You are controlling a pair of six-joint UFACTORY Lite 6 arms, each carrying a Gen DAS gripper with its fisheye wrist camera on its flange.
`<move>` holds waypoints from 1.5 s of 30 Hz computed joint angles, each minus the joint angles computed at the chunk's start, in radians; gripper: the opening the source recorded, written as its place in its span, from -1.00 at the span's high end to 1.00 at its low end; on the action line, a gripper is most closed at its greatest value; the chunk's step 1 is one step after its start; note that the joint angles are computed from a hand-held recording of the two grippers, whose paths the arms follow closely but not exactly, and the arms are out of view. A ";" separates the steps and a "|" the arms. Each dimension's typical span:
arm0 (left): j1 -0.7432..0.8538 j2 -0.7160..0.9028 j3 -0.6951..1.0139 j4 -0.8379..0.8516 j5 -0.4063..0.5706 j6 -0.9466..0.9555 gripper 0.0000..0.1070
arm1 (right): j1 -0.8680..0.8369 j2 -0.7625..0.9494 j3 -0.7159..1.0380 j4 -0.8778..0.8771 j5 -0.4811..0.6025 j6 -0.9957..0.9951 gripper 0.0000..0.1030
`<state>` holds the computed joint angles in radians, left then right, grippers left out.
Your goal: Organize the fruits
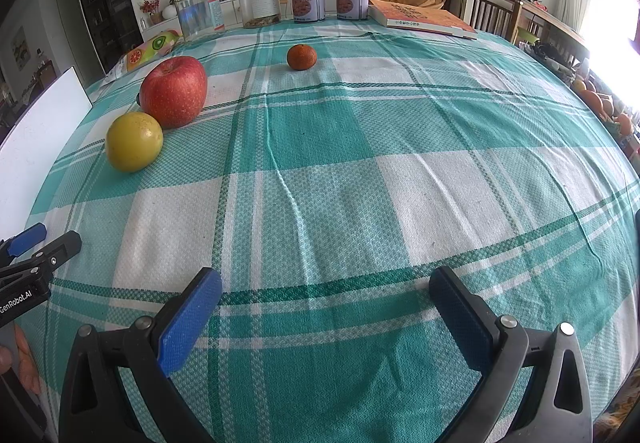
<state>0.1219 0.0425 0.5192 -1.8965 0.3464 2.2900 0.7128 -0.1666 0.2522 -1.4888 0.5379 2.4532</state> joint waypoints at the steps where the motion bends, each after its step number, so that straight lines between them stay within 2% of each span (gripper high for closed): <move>1: 0.022 0.015 0.028 0.088 0.025 -0.105 -0.71 | 0.000 0.000 0.000 0.000 0.000 0.000 -1.00; 6: 0.064 0.131 0.282 0.387 0.147 -0.628 -0.71 | 0.000 0.000 0.000 0.000 0.000 0.000 -1.00; 9: -0.001 0.307 0.550 0.587 0.210 -0.942 -0.71 | 0.000 0.001 0.000 -0.001 0.000 0.000 -1.00; 11: -0.071 0.439 0.748 0.746 0.205 -1.151 -0.67 | 0.000 0.001 0.000 -0.001 0.000 0.000 -1.00; 14: -0.175 0.614 0.990 0.979 0.140 -1.386 -0.66 | 0.000 0.002 0.001 -0.001 0.000 0.001 -1.00; 16: -0.221 0.694 1.080 1.091 0.100 -1.466 -0.66 | 0.000 0.002 0.001 -0.002 0.000 0.002 -1.00; 18: -0.249 0.732 1.107 1.131 0.058 -1.463 -0.66 | -0.001 0.004 0.002 -0.003 0.000 0.002 -1.00; 22: -0.256 0.747 1.084 1.019 -0.011 -1.311 -0.65 | -0.001 0.005 0.003 -0.001 0.000 0.001 -1.00; 23: -0.245 0.759 1.099 0.975 0.021 -1.269 -0.49 | -0.001 0.006 0.004 -0.001 0.000 0.000 -1.00; 24: -0.224 0.782 1.135 0.943 0.088 -1.240 -0.14 | -0.001 0.005 0.002 -0.002 0.000 0.002 -1.00; 25: -0.207 0.807 1.170 0.933 0.151 -1.245 0.09 | -0.001 0.005 0.003 -0.001 0.000 -0.001 -1.00; 26: -0.202 0.815 1.190 0.952 0.173 -1.280 0.22 | 0.000 0.004 0.003 0.001 0.000 -0.002 -1.00; 29: -0.210 0.760 1.119 0.969 0.112 -1.272 0.23 | 0.002 0.004 0.002 0.002 0.002 -0.002 -1.00; 33: -0.153 0.596 0.932 0.943 0.128 -1.226 0.32 | 0.000 0.005 0.003 0.001 0.001 -0.002 -1.00; 37: -0.046 0.349 0.635 0.849 0.190 -1.035 0.32 | -0.001 0.004 0.003 0.001 0.000 -0.002 -1.00; 41: 0.078 0.173 0.384 0.830 0.262 -0.884 0.34 | 0.001 0.004 0.003 0.000 0.001 0.000 -1.00; 44: 0.122 0.064 0.221 0.777 0.253 -0.733 0.34 | 0.000 0.005 0.003 -0.002 0.000 0.001 -1.00; 45: 0.128 0.031 0.175 0.735 0.233 -0.670 0.26 | -0.001 0.006 0.003 -0.003 0.000 0.001 -1.00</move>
<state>0.2498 0.0733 0.6945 -1.1611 0.5798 1.6200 0.7123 -0.1607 0.2552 -1.4913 0.5382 2.4547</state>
